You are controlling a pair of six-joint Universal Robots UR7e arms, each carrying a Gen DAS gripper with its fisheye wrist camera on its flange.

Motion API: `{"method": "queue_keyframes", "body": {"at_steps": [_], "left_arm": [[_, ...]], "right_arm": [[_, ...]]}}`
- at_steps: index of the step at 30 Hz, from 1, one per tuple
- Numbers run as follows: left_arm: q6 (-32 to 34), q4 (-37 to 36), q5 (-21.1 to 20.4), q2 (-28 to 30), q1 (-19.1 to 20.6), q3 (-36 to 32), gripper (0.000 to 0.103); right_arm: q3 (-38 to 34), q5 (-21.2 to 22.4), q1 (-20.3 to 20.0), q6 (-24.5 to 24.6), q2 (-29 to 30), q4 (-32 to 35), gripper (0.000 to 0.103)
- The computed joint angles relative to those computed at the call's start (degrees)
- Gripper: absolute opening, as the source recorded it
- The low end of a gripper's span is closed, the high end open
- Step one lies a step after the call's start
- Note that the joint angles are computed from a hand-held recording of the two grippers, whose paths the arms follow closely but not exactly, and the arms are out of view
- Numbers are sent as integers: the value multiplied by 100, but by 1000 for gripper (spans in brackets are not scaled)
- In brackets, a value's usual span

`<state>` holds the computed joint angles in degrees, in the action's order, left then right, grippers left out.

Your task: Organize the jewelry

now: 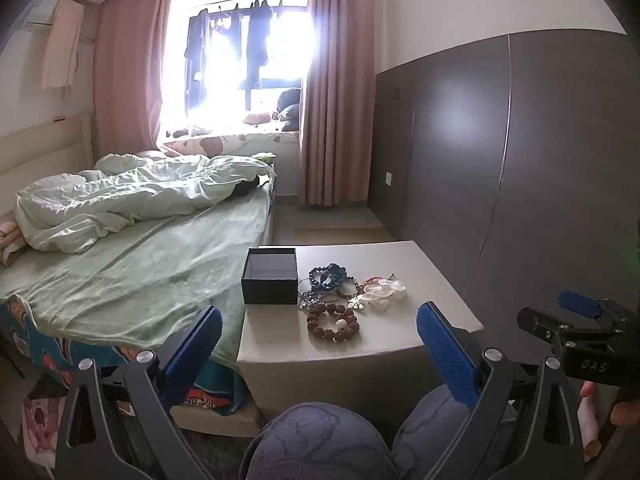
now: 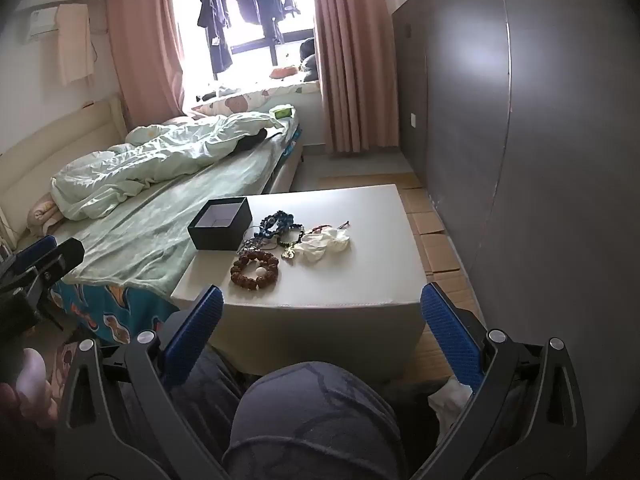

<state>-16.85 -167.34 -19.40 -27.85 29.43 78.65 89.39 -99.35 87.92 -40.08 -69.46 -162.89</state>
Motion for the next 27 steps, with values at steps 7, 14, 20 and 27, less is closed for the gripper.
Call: {"method": "queue_keyframes", "body": {"at_steps": [7, 14, 20, 27], "left_arm": [[30, 57, 38, -18, -12, -37, 95], [185, -272, 54, 46, -31, 13, 95], [206, -339, 26, 44, -33, 24, 95], [276, -449, -8, 50, -29, 48, 95]], "right_arm": [[6, 41, -8, 3, 4, -11, 99], [39, -6, 18, 19, -19, -33, 99], [27, 6, -2, -1, 15, -61, 99], [15, -57, 4, 67, -27, -90, 99]]}}
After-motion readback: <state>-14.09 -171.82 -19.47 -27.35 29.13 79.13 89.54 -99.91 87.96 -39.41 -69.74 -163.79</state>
